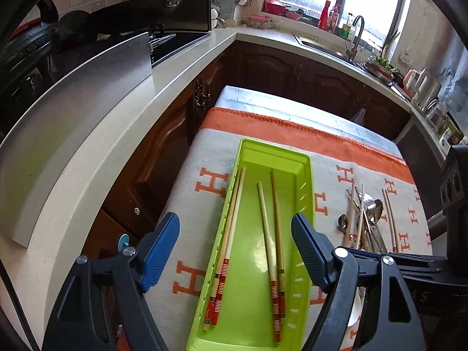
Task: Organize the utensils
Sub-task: 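Lift the chopsticks into the green tray and open both tools, then move both tools back over the remaining utensils, then close the right tool on a chopstick while the left tool grasps another chopstick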
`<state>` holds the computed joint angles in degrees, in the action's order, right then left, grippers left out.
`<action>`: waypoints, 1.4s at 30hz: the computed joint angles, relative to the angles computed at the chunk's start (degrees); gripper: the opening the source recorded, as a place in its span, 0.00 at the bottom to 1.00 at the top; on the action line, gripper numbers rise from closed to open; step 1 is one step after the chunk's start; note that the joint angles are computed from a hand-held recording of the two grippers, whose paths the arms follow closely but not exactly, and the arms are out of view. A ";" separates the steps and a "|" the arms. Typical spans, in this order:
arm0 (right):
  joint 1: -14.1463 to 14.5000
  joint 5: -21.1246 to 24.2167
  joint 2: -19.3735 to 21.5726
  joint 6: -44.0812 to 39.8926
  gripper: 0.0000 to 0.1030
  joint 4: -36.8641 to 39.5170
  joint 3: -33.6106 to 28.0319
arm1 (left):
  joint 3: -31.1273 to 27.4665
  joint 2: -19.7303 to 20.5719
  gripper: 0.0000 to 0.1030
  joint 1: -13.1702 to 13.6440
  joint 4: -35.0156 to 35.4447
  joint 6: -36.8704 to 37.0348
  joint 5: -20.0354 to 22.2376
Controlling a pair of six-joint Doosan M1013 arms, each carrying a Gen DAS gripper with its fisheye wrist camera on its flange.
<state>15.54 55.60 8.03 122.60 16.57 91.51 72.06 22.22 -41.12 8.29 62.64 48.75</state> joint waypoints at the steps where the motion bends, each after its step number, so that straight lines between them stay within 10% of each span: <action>1: 0.09 0.27 -0.19 -0.05 0.23 -0.48 -0.11 | 0.68 -0.53 0.75 0.16 -1.35 0.38 -1.48; 12: 0.28 2.70 -4.29 0.13 0.23 -6.55 0.79 | -2.03 -0.50 0.81 -0.75 -12.14 9.23 3.44; 30: -4.02 7.65 -13.97 7.21 0.30 -22.25 6.45 | -7.05 3.33 0.93 -7.00 -8.04 9.76 5.46; 42: -9.40 3.79 -15.34 8.41 0.30 -21.64 14.67 | -11.78 9.05 0.61 -7.62 -12.97 11.56 10.65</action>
<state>6.14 59.39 -7.32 131.01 -5.07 106.17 60.28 31.28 -48.73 -4.68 74.20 59.40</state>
